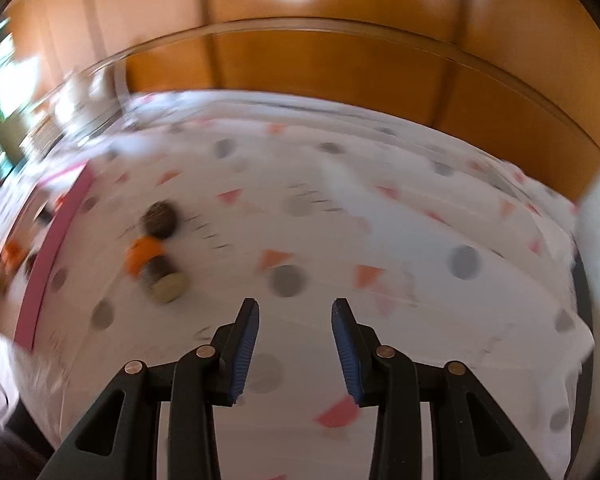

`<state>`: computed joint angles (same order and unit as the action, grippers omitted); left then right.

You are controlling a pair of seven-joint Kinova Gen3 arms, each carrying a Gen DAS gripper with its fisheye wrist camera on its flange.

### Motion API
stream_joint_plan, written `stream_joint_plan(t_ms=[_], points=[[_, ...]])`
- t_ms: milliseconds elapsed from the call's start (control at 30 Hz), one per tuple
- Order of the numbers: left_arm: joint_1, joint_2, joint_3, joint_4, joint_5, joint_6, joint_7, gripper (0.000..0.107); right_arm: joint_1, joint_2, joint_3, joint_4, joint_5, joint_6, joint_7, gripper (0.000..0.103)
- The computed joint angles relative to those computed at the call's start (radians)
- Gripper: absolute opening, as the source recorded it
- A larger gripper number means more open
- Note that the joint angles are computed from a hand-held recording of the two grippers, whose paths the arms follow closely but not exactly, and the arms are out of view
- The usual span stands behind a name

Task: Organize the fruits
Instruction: 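Carry the small yellow fruit into the tray and open the left tool, then withdraw the left tool from the tray while the right tool approaches the dark brown cylinder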

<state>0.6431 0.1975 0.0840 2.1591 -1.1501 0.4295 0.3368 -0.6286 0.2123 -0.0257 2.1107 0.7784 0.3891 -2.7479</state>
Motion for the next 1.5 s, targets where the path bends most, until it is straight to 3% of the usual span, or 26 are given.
stream_joint_plan(t_ms=[267,733,867,1000,1233,1500], points=[[0.003,0.024,-0.016,0.032,-0.021,0.010,0.066,0.030,-0.014,0.043,-0.044,-0.034,-0.112,-0.013,0.225,0.038],[0.044,0.069,-0.012,0.024,-0.041,0.091,0.123,0.031,-0.059,0.060,-0.003,-0.046,-0.185,-0.015,0.320,0.038],[0.061,0.062,0.001,0.030,-0.062,0.137,0.164,0.045,-0.065,0.065,0.001,-0.052,-0.193,-0.009,0.328,0.038],[0.051,0.054,0.024,0.032,-0.055,0.160,0.166,0.048,-0.074,0.067,0.007,-0.054,-0.191,-0.005,0.325,0.038],[0.071,0.052,0.056,0.026,-0.042,0.255,0.185,0.075,-0.085,0.076,0.008,-0.063,-0.190,0.007,0.318,0.038],[0.082,0.029,0.083,0.046,-0.063,0.315,0.244,0.088,-0.086,0.084,-0.002,-0.075,-0.198,0.011,0.327,0.038]])
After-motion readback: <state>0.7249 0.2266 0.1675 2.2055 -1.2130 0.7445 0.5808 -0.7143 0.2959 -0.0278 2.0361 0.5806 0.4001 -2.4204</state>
